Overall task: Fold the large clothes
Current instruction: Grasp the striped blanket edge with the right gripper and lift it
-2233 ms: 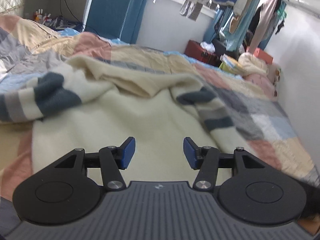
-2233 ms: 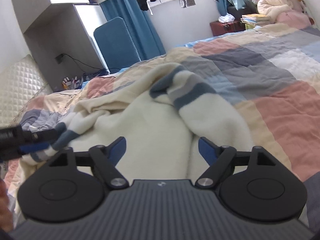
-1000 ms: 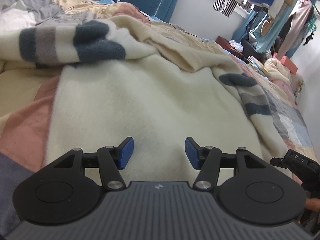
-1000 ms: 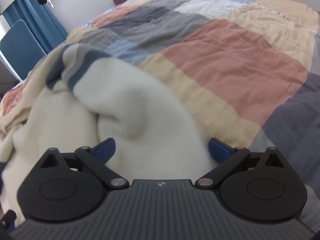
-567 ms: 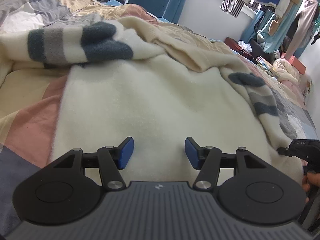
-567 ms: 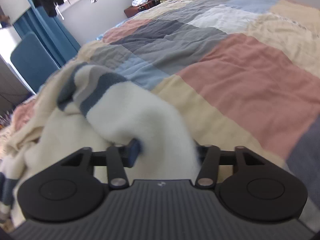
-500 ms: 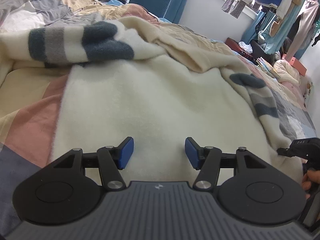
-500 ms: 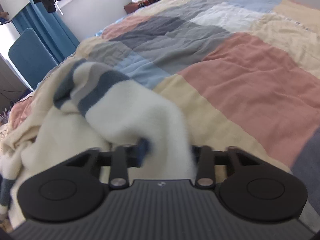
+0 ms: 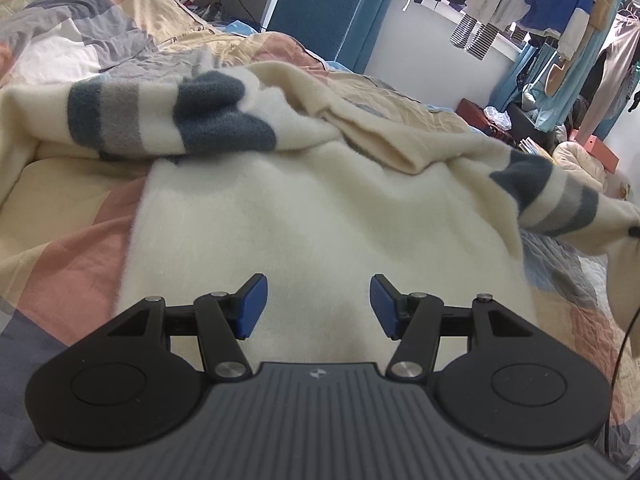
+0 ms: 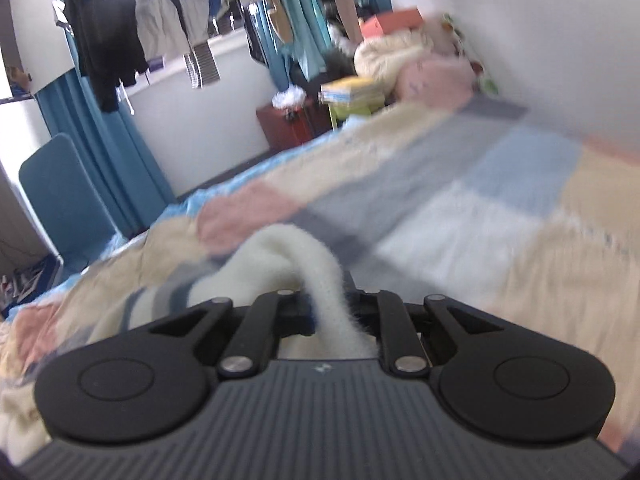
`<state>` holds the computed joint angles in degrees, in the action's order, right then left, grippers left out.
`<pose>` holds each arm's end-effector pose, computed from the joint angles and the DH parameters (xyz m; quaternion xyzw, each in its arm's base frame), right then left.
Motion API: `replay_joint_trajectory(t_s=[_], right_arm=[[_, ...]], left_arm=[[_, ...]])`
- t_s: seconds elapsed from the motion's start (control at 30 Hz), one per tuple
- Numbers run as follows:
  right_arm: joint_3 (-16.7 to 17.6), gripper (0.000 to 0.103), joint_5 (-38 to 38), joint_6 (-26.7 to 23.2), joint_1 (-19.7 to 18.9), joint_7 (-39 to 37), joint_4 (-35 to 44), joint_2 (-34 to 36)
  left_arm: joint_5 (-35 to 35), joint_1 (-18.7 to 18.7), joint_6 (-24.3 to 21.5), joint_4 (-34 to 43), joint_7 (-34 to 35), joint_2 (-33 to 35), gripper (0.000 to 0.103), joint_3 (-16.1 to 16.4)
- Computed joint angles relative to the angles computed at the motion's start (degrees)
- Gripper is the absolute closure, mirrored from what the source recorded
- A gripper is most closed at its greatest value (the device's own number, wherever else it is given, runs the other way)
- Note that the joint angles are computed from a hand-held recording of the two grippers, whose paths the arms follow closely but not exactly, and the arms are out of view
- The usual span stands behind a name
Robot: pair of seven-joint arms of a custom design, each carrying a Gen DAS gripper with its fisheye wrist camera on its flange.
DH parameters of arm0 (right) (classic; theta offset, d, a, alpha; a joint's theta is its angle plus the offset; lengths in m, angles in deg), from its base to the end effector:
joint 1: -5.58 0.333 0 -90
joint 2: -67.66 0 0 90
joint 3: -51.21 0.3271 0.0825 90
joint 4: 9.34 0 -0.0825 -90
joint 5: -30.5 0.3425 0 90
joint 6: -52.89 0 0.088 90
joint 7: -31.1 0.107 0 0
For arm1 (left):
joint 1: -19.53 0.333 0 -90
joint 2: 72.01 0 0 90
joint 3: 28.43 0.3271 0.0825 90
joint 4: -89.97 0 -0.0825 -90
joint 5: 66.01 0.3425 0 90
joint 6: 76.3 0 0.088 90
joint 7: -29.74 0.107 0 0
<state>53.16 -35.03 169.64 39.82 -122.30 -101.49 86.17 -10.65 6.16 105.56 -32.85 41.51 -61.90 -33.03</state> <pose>0.5499 0.3355 0.5065 -0.2862 0.8215 -0.3955 0.2946 0.5075 -0.2414 0.4362 -0.6712 0.6187 -0.3787 0.1530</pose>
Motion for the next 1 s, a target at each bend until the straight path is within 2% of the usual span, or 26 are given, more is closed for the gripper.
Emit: replay_joint_trajectory(t_s=[0.1, 0.2, 0.33, 0.37, 0.43, 0.47, 0.5, 0.57, 0.67, 0.73, 0.8, 0.83, 0.93, 0.97, 1.0], right_arm=[[-1.1, 0.089, 1.42, 4.58, -3.51, -3.24, -1.7, 0.44], [-2.29, 0.089, 4.29, 14.78, -8.35, 0.5, -6.35, 0.26], [-4.3, 0.089, 2.76, 28.5, -12.62, 5.62, -11.25, 1.79], [-4.84, 0.086, 1.94, 30.42, -12.96, 6.47, -11.9, 2.24], [-6.48, 0.077, -2.03, 34.3, -12.81, 12.13, -13.53, 2.42], [-7.0, 0.07, -3.62, 35.62, -12.8, 14.88, -14.35, 2.25], [-7.28, 0.057, -4.76, 36.13, -12.74, 17.07, -14.81, 2.15], [-7.79, 0.047, -9.33, 37.4, -12.34, 22.11, -17.24, 0.41], [-6.91, 0.047, -16.07, 38.26, -12.66, 26.31, -21.62, -3.16], [-5.38, 0.046, -18.28, 36.31, -12.84, 28.21, -25.2, -6.14], [-3.7, 0.04, -18.57, 33.96, -13.32, 28.96, -28.54, -8.75], [-2.94, 0.041, -17.66, 34.06, -13.98, 27.36, -29.63, -9.35], [-2.17, 0.044, -17.71, 40.3, -16.64, 23.2, -30.44, -9.06], [-1.56, 0.055, -14.3, 39.54, -16.81, 17.96, -30.06, -8.98], [-1.25, 0.068, -11.16, 40.13, -17.3, 12.8, -29.54, -8.76]], left_arm=[[0.86, -0.71, -0.52, 1.69, -0.64, 1.14, 0.04, 0.77], [0.63, -0.29, -0.67, 3.03, -0.27, 2.32, 0.04, 0.61], [-0.55, -0.15, -0.91, 4.78, 2.01, 4.18, 0.04, 0.61], [-0.96, -0.06, -0.95, 5.32, 2.7, 4.8, 0.04, 0.53], [-4.18, 1.67, -1.12, 6.06, 6.32, 6.13, 0.04, -1.6], [-6.36, 2.84, -1.12, 6.29, 8.61, 6.78, 0.04, -3.1], [-8.46, 3.85, -1.31, 6.52, 10.88, 7.37, 0.04, -4.48], [-10.12, 3.21, -1.61, 6.67, 12.85, 7.74, 0.04, -4.17], [-11.37, 2.24, -0.62, 5.79, 14.09, 7.31, 0.04, -3.19], [-13.0, 2.96, 0.53, 4.71, 15.41, 6.75, 0.04, -3.92], [-13.33, 2.1, 1.84, 3.65, 15.57, 6.01, 0.04, -2.86], [-13.34, 1.54, 2.3, 3.31, 15.56, 5.72, 0.04, -2.25], [-11.73, -2.39, 2.73, 2.89, 13.61, 4.76, 0.04, 1.85], [-12.08, -1.92, 2.39, 2.58, 13.69, 4.32, 0.04, 1.19], [-13.58, 0.45, 2.64, 1.96, 15.02, 3.94, 0.04, -1.48]])
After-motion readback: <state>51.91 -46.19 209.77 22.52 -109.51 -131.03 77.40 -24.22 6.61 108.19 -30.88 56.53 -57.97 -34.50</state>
